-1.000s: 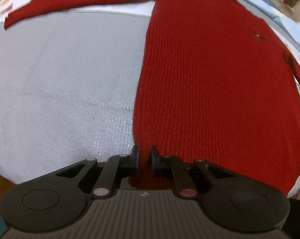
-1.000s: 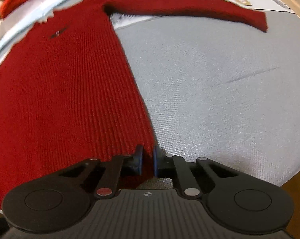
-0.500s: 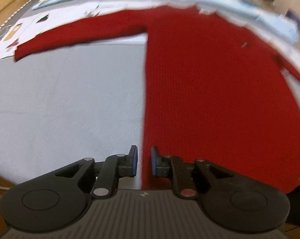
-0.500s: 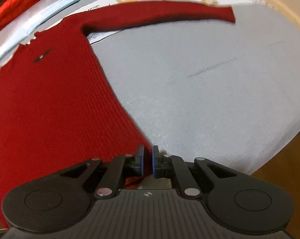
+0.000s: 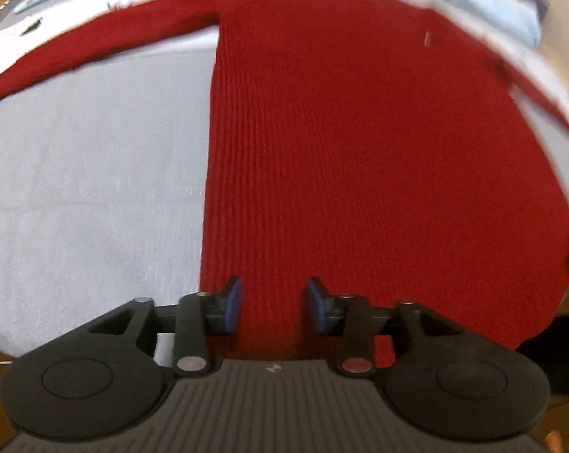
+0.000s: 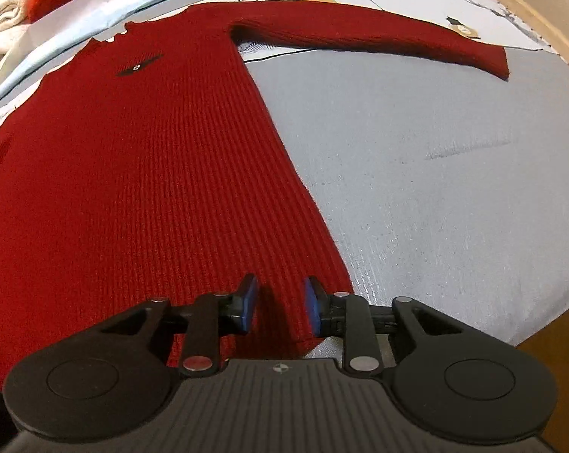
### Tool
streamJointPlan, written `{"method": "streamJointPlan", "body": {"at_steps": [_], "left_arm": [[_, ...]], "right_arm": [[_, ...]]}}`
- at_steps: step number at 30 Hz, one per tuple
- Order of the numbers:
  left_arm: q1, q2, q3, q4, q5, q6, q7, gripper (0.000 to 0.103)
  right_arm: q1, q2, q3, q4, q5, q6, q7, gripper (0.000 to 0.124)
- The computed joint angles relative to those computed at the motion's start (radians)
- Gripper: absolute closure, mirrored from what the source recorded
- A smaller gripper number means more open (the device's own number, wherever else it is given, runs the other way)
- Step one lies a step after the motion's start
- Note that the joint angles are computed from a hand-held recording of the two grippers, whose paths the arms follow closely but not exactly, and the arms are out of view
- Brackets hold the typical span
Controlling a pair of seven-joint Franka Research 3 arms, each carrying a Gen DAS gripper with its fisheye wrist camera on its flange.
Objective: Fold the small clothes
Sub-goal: 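Release the hem and lift both grippers away from the sweater, then move the left gripper over the sweater sleeve cuff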
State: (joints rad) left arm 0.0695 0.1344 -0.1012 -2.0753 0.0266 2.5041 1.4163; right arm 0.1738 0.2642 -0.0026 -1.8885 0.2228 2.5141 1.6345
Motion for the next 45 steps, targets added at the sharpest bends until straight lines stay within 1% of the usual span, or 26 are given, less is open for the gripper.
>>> {"method": "streamJointPlan", "body": {"at_steps": [1,2,3,4,6,7,11,12,14,15,16,17,19,20,21,22,24,26,30,32,35,37,40,43,45], "left_arm": [[-0.005,0.008,-0.002,0.011,0.011,-0.019,-0.003,0.06],[-0.008,0.004,-0.002,0.002,0.023,-0.002,-0.004,0.06],[-0.014,0.006,-0.005,0.006,0.031,0.015,-0.014,0.06],[-0.012,-0.002,-0.008,-0.006,0.016,0.049,-0.008,0.059],[-0.003,-0.022,-0.018,-0.032,-0.052,0.123,0.029,0.052],[-0.002,-0.028,-0.02,-0.042,-0.072,0.156,0.041,0.046],[-0.014,-0.032,-0.012,-0.05,-0.039,0.225,0.024,0.045],[-0.017,-0.026,-0.01,-0.05,-0.023,0.247,0.013,0.045],[-0.026,-0.023,-0.004,-0.052,0.029,0.295,-0.025,0.045],[-0.033,-0.037,-0.002,-0.069,0.058,0.319,-0.05,0.045],[-0.039,-0.044,0.002,-0.079,0.091,0.35,-0.077,0.045],[-0.05,-0.055,0.006,-0.093,0.142,0.378,-0.123,0.045],[-0.057,-0.052,0.016,-0.096,0.225,0.439,-0.183,0.045],[-0.06,-0.057,0.017,-0.097,0.248,0.451,-0.206,0.045],[-0.064,-0.06,0.021,-0.098,0.282,0.456,-0.245,0.045],[-0.069,-0.058,0.029,-0.088,0.321,0.451,-0.295,0.045],[-0.065,-0.06,0.03,-0.081,0.347,0.444,-0.342,0.045],[-0.062,-0.067,0.034,-0.078,0.377,0.445,-0.388,0.045],[-0.055,-0.082,0.039,-0.052,0.45,0.424,-0.463,0.045],[-0.045,-0.081,0.032,-0.015,0.438,0.389,-0.434,0.045],[-0.025,-0.069,0.033,0.043,0.392,0.404,-0.396,0.045],[-0.015,-0.03,0.04,0.121,0.374,0.397,-0.395,0.045],[-0.01,0.061,0.054,0.275,0.372,0.343,-0.412,0.045],[0.006,0.162,0.054,0.411,0.343,0.325,-0.374,0.046],[0.012,0.207,0.06,0.463,0.341,0.319,-0.346,0.046]], "right_arm": [[0.005,0.01,-0.004,0.014,-0.02,-0.035,0.01,0.086],[0.009,0.009,-0.006,0.01,-0.03,-0.036,0.015,0.087],[0.018,-0.003,-0.007,-0.007,-0.044,-0.012,0.029,0.087],[0.02,-0.016,-0.006,-0.023,-0.043,0.022,0.036,0.087],[0.007,-0.053,0.009,-0.068,0.018,0.098,0.017,0.087],[-0.001,-0.075,0.022,-0.092,0.065,0.14,-0.004,0.087],[-0.016,-0.141,0.048,-0.164,0.218,0.302,-0.109,0.086],[-0.023,-0.14,0.055,-0.152,0.267,0.328,-0.152,0.086],[-0.052,-0.17,0.09,-0.158,0.474,0.389,-0.329,0.086],[-0.051,-0.181,0.099,-0.157,0.556,0.417,-0.396,0.085],[-0.053,-0.198,0.107,-0.158,0.666,0.445,-0.493,0.082],[-0.051,-0.214,0.109,-0.154,0.777,0.466,-0.594,0.079],[-0.036,-0.224,0.098,-0.135,0.93,0.489,-0.741,0.079],[-0.03,-0.229,0.09,-0.126,1.004,0.493,-0.807,0.079],[-0.024,-0.214,0.084,-0.103,1.086,0.496,-0.866,0.079],[-0.021,-0.211,0.079,-0.096,1.15,0.496,-0.895,0.079],[-0.01,-0.199,0.072,-0.088,1.212,0.501,-0.898,0.079],[0.001,-0.182,0.071,-0.078,1.23,0.52,-0.881,0.079],[0.015,-0.159,0.079,-0.061,1.172,0.538,-0.828,0.079],[0.018,-0.152,0.085,-0.053,1.156,0.536,-0.817,0.079],[0.025,-0.162,0.09,-0.062,1.117,0.532,-0.772,0.079],[0.028,-0.155,0.092,-0.057,1.083,0.528,-0.738,0.079],[0.03,-0.146,0.098,-0.051,1.045,0.528,-0.706,0.079],[0.033,-0.142,0.099,-0.054,0.982,0.534,-0.653,0.079],[0.036,-0.139,0.099,-0.059,0.925,0.542,-0.612,0.079]]}}
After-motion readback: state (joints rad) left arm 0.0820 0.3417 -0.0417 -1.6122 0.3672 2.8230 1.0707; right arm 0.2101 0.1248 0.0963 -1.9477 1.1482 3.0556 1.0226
